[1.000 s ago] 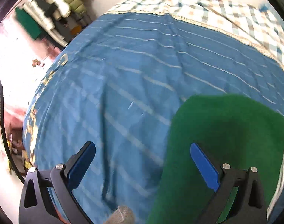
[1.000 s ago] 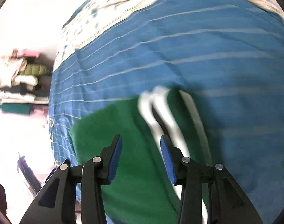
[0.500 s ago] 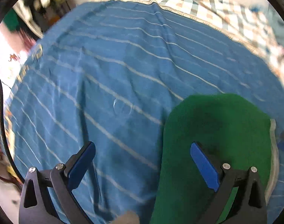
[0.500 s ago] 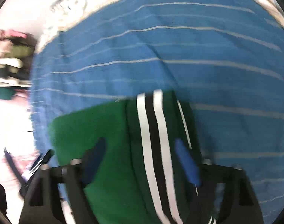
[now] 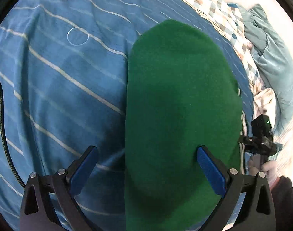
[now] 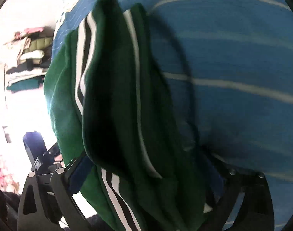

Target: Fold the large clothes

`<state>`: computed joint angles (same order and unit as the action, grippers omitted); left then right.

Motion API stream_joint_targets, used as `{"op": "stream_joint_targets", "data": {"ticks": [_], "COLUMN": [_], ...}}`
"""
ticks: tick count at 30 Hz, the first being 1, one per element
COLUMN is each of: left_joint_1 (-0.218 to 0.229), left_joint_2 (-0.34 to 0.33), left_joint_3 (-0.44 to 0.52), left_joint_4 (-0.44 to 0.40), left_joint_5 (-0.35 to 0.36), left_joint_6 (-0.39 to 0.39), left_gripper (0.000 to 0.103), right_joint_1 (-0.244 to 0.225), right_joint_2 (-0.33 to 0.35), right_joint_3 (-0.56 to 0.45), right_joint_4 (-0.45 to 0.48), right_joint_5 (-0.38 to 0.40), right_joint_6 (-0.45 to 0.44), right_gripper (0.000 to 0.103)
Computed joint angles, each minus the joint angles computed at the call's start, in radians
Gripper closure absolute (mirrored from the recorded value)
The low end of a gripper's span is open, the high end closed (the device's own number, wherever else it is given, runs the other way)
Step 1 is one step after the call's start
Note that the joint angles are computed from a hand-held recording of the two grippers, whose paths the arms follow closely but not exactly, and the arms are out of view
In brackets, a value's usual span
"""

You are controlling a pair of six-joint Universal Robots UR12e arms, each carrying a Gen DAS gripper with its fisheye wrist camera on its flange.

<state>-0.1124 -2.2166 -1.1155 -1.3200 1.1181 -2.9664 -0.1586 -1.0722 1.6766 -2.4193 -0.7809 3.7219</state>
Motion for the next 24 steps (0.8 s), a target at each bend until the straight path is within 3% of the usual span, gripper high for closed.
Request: {"op": "stream_joint_targets", "data": {"ticks": [2, 5, 6, 8, 10, 13, 14, 16, 18, 21, 22, 24], "left_joint_1": [-0.002, -0.009, -0.013, -0.017, -0.017, -0.022, -0.026, -0.032, -0.037, -0.043, -0.043, -0.042], "left_joint_2": [-0.008, -0.015, -0.015, -0.018, -0.024, -0.044, -0.054, -0.075, -0.093, -0.112, -0.111, -0.104], "left_joint_3": [0.015, 0.038, 0.044, 0.055, 0.070, 0.103, 0.117, 0.147, 0.170, 0.190, 0.187, 0.176], "left_joint_4": [-0.006, -0.026, -0.025, -0.027, -0.048, -0.095, -0.111, -0.146, -0.172, -0.176, -0.166, -0.142], "left_joint_5": [0.003, 0.032, 0.053, 0.072, 0.069, 0.054, 0.048, 0.029, 0.002, -0.032, -0.039, -0.040], "left_joint_6": [0.003, 0.030, 0.046, 0.076, 0.095, 0.132, 0.150, 0.175, 0.200, 0.224, 0.228, 0.221], "left_gripper": [0.000, 0.000, 0.000, 0.000, 0.000, 0.000, 0.000, 0.000, 0.000, 0.000, 0.000, 0.001], "right_joint_1": [0.000, -0.003, -0.008, -0.011, -0.004, 0.018, 0.022, 0.042, 0.049, 0.055, 0.063, 0.081], "right_joint_2": [-0.004, -0.035, -0.043, -0.056, -0.065, -0.063, -0.066, -0.064, -0.045, 0.029, 0.050, 0.062], "right_joint_3": [0.016, 0.066, 0.095, 0.149, 0.197, 0.248, 0.257, 0.261, 0.255, 0.233, 0.213, 0.179], "right_joint_4": [-0.051, -0.149, -0.222, -0.381, -0.522, -0.622, -0.615, -0.599, -0.616, -0.825, -0.853, -0.816], "right_joint_5": [0.021, 0.018, 0.043, 0.080, 0.121, 0.179, 0.177, 0.117, 0.090, 0.130, 0.134, 0.101], "right_joint_6": [0.030, 0.131, 0.208, 0.383, 0.537, 0.673, 0.670, 0.633, 0.617, 0.701, 0.709, 0.679], "right_gripper": [0.022, 0.045, 0.055, 0.060, 0.061, 0.060, 0.058, 0.036, 0.021, 0.018, 0.017, 0.017]}}
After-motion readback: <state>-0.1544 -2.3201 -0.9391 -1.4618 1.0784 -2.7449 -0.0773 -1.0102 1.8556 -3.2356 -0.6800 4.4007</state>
